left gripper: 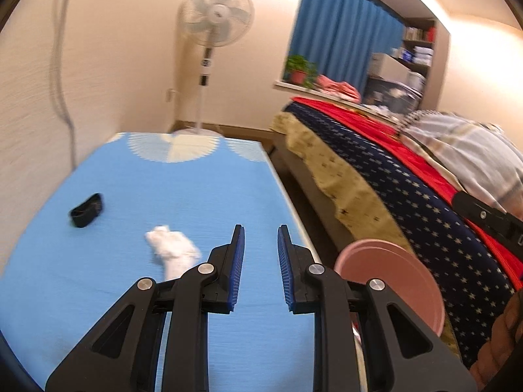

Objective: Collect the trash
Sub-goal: 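Move the left tool to the black strap while the right tool reaches the white tissue, then close the left tool on the black strap while the right tool grips the white tissue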

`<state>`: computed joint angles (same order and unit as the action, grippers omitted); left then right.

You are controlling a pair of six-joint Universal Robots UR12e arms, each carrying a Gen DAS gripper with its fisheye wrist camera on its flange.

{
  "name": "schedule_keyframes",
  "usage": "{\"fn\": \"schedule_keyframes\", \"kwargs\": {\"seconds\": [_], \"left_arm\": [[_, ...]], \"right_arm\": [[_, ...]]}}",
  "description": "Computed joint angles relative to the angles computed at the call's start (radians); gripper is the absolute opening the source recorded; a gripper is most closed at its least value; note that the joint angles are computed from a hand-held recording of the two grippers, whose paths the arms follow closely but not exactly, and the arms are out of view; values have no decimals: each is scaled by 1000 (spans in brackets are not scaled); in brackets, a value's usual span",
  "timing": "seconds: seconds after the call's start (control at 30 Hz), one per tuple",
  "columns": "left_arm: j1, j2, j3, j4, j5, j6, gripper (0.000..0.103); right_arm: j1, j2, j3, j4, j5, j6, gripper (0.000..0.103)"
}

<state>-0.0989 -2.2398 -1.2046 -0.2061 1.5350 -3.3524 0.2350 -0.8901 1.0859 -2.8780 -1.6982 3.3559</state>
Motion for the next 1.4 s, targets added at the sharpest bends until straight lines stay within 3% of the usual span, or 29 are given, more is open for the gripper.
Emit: {"fn": "schedule_keyframes", "kwargs": {"seconds": [0.43,0.8,1.07,1.4], "left_arm": [[34,2,-27,-2,173,-80,21],[69,-16,-19,-47,274,-173,21],[98,-43,16,-80,309,-240,21],[126,-81,77,-135,279,-296,21]], "right_arm": [[30,106,-133,47,176,22,32],[52,216,-274,174,293,56,32],[65,273,-364,244,328,57,33],[72,346,-489,394,371,59,33]]}}
